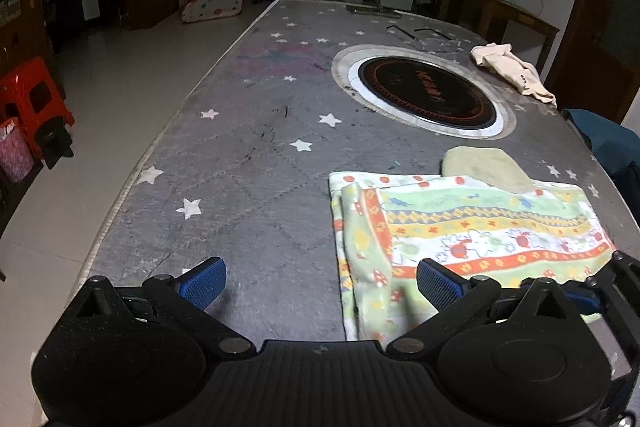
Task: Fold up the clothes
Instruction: 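Grasp the striped garment edge with the right tool, then fold the grasped garment edge over with the right tool and release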
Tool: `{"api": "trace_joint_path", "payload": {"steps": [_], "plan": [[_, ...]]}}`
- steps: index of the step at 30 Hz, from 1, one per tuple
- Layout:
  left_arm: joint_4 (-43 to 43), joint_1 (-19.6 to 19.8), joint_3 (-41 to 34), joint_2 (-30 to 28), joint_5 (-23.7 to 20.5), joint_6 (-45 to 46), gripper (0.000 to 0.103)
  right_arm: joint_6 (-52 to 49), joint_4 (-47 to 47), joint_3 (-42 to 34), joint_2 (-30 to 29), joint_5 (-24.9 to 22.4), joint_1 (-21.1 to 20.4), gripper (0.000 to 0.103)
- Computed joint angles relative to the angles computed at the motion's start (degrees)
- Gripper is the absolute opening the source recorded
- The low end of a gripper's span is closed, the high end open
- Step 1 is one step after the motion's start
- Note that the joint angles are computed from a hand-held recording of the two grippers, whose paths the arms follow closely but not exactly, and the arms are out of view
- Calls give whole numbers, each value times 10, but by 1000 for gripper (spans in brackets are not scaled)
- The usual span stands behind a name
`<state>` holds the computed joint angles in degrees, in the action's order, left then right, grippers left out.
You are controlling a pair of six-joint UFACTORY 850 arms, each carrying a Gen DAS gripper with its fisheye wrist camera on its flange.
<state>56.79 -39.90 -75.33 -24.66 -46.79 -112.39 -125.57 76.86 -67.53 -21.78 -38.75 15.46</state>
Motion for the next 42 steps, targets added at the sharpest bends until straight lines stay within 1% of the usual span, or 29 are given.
{"api": "trace_joint_path", "payload": {"steps": [4,8,13,16,18,20,22,23,25,26,30,34,37,42], "plan": [[-10,8,0,-2,10,8,103,2,-8,-9,-11,-4,9,81],[-20,14,1,-3,20,14,103,-4,-10,-8,-15,8,17,73],[-19,17,2,-2,27,9,103,-18,-3,-6,-17,22,23,71],[-18,18,4,-1,33,6,103,-13,-8,-9,-20,23,25,66],[-18,19,4,-1,36,6,103,-7,-10,-11,-22,23,26,59],[-18,20,3,-1,40,7,103,1,-13,-14,-24,23,26,55],[-18,20,2,-2,44,7,103,7,-15,-16,-26,22,27,49],[-17,21,1,-2,46,7,103,11,-17,-17,-26,19,26,44],[-15,21,3,0,52,1,103,24,-22,-21,-29,11,24,39],[-13,21,5,2,55,-5,103,35,-25,-25,-31,4,22,32],[5,20,19,14,70,-45,103,97,-43,-51,-45,-28,14,24],[23,22,33,26,94,-94,103,165,-60,-86,-67,-68,3,21],[35,27,40,31,119,-133,103,199,-58,-105,-78,-94,-5,19],[48,46,47,32,186,-185,103,206,-38,-114,-81,-117,-17,17]]}}
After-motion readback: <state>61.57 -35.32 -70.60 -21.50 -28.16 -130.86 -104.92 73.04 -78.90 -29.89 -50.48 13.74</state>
